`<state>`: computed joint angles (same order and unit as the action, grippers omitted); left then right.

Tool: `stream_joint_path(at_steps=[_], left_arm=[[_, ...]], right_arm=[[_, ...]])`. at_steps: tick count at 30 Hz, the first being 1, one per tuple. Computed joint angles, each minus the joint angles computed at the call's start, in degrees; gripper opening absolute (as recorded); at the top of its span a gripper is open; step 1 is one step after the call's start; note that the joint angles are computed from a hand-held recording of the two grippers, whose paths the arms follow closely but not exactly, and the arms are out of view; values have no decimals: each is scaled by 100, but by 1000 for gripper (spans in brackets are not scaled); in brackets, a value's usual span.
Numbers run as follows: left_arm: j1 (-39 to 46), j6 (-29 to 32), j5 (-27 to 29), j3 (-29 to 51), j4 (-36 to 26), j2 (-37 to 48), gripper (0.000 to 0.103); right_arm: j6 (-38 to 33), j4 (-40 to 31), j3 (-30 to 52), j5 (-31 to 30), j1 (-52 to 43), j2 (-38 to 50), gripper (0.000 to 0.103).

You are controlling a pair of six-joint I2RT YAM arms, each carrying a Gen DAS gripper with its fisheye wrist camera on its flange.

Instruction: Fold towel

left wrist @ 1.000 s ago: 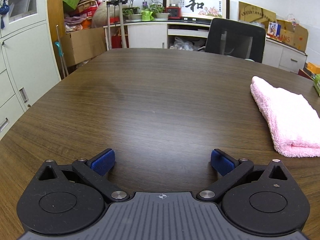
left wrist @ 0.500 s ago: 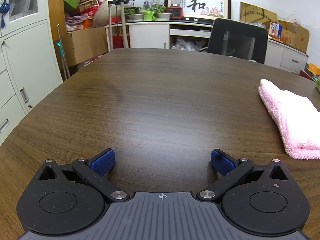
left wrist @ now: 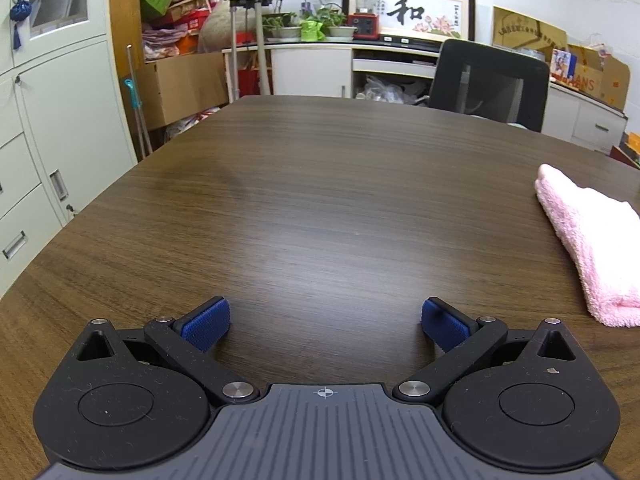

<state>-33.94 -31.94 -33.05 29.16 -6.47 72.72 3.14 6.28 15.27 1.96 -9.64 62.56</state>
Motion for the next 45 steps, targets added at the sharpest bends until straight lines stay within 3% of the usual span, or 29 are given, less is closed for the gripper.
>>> stream_joint_path(at_steps=[45], left_arm=[[101,-90,-73,68,-85,44,103]], right_arm=[[-1,-225,-3,6,20,-209,103]])
